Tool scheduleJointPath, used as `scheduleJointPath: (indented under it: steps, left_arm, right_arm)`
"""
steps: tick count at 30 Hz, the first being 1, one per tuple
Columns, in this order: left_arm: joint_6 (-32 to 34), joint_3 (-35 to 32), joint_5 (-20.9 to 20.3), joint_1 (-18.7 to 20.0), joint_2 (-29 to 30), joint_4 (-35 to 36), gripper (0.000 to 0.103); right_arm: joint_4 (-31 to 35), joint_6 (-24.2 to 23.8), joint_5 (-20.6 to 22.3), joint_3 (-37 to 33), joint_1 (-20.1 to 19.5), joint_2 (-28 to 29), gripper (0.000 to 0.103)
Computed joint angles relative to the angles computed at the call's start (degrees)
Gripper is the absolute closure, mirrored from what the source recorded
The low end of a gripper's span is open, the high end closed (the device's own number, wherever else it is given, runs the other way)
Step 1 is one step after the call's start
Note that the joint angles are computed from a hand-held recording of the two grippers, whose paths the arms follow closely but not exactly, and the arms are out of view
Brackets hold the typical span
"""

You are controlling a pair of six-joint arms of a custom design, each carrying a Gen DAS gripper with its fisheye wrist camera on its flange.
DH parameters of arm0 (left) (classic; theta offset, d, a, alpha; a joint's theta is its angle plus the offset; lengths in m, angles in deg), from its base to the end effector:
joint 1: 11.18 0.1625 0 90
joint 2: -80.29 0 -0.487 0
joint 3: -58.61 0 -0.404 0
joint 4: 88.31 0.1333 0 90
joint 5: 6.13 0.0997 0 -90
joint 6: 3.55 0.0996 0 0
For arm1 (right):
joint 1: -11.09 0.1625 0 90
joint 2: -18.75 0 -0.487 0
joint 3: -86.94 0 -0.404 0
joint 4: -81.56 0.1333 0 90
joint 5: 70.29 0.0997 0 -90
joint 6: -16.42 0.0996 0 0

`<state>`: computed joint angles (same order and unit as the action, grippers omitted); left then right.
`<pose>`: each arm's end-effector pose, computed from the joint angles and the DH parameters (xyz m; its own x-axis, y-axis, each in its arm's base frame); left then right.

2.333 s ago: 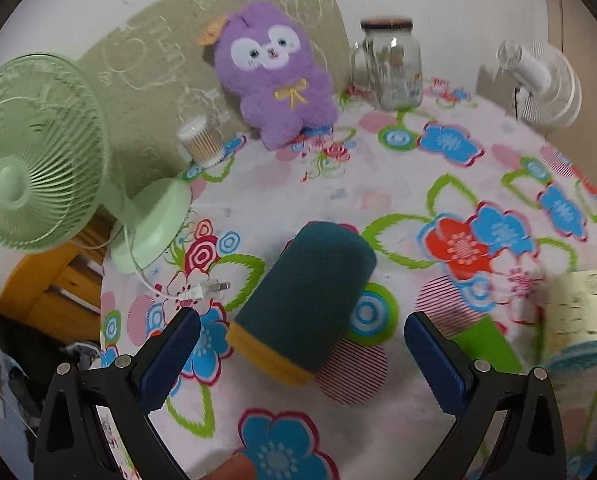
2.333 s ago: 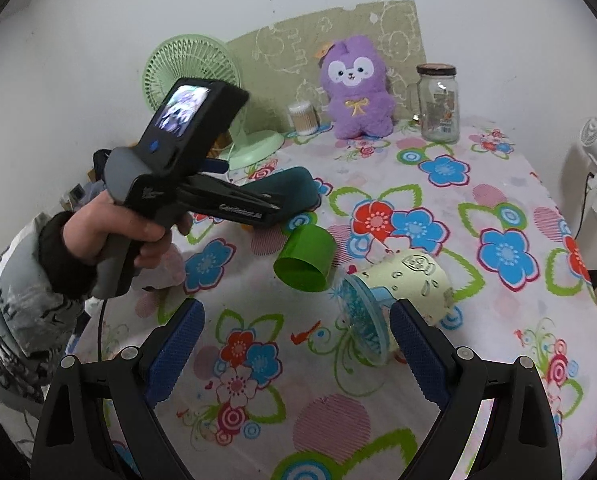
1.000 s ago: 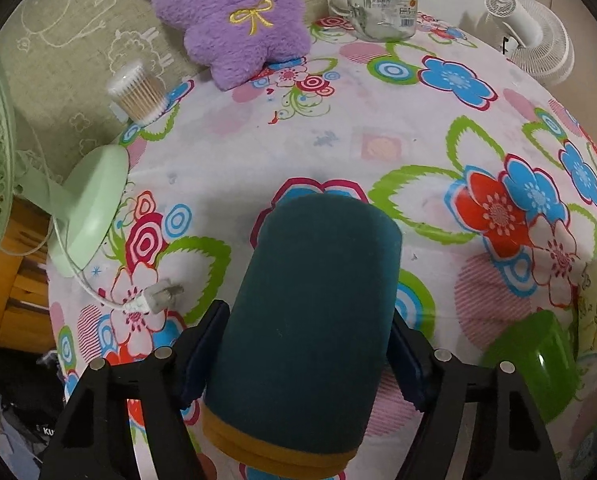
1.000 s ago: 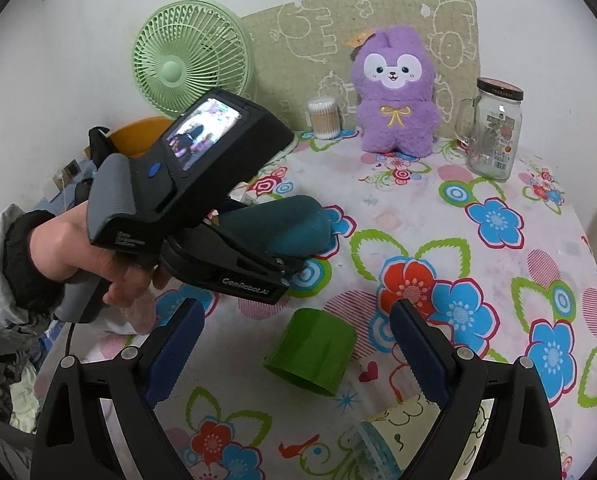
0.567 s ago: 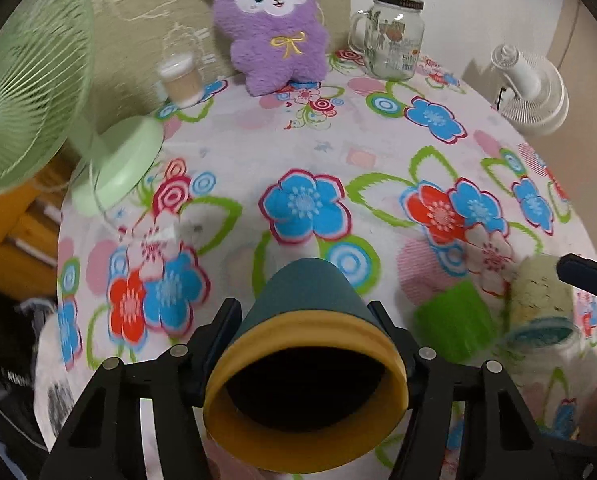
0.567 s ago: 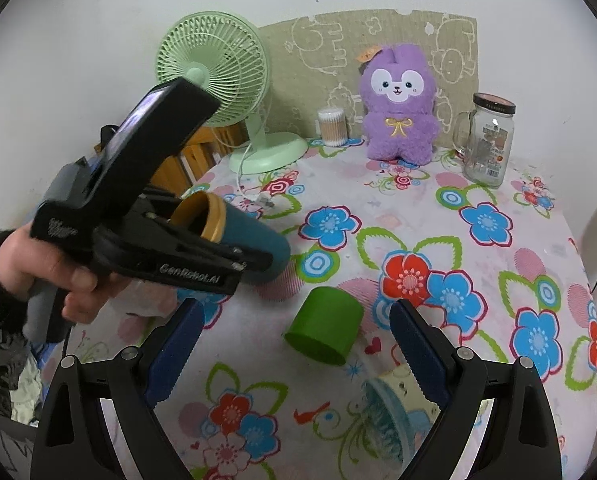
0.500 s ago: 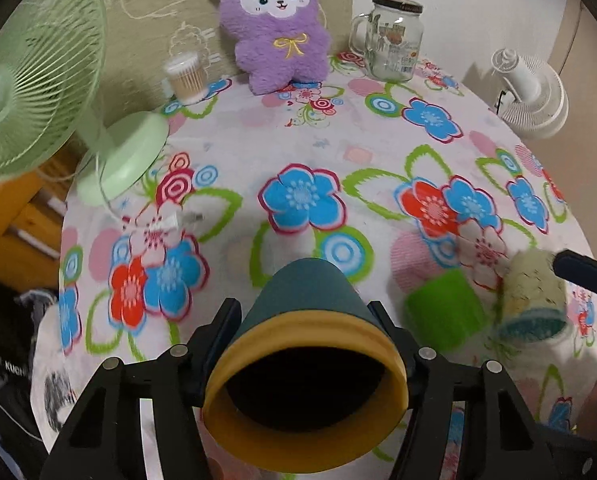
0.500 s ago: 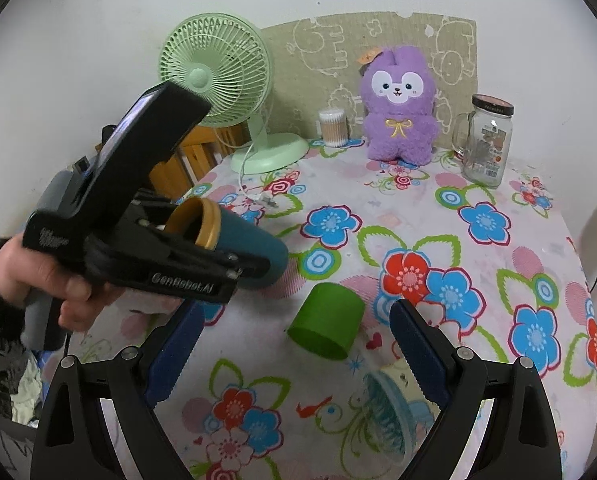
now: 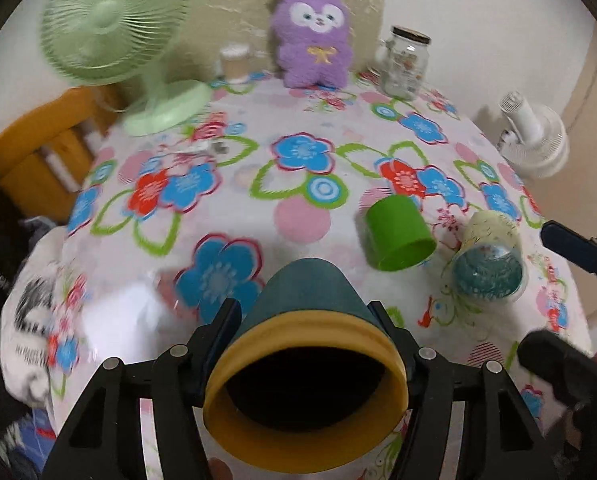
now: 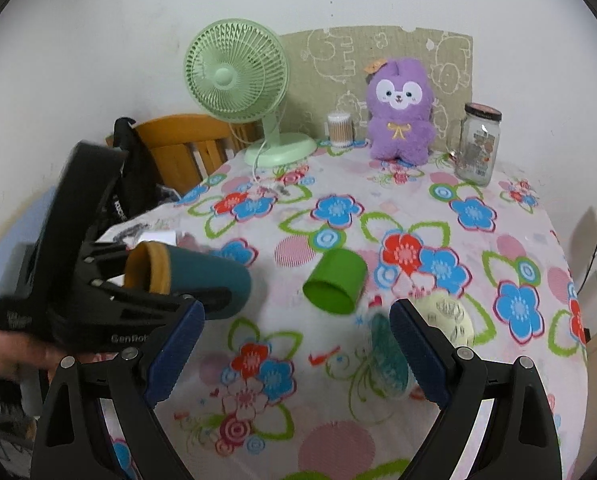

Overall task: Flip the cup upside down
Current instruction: 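Lift the teal cup with the left tool and turn its yellow rim upward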

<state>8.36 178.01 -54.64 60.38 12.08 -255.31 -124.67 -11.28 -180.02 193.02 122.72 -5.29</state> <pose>0.0131 -0.5907 0.2761 -0.7258 0.1403 -0.6734 0.4441 0.8432 -0.3029 0.3270 -0.5543 -0.0607 -0.6949 -0.5085 0.5085 -0.7092 0.6015 -0.3677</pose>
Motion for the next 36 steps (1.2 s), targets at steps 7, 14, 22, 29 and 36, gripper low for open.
scheduleJointPath:
  steps: [7, 14, 22, 29, 36]
  left_arm:
    - [-5.5, 9.7, 3.6, -1.7, 0.6, -12.7, 0.036]
    - [-14.3, 16.0, 5.9, -3.7, 0.3, -12.9, 0.005]
    - [-18.7, 17.4, 5.4, -4.0, -2.6, -8.3, 0.005]
    - [-18.6, 16.5, 3.5, -4.4, -5.3, -3.1, 0.005]
    - [-16.0, 14.5, 2.4, -5.4, -7.2, 0.1, 0.005]
  right_arm:
    - [-2.8, -1.9, -1.4, 4.2, -0.1, -0.5, 0.008]
    - [-5.1, -2.8, -1.9, 6.8, 0.3, -0.8, 0.008]
    - [-6.0, -4.4, -3.6, 7.2, 1.5, -0.1, 0.008]
    - [-6.3, -4.6, -4.0, 7.4, 2.1, -0.2, 0.008]
    - [-8.4, -3.7, -3.4, 9.0, 2.5, -1.5, 0.008]
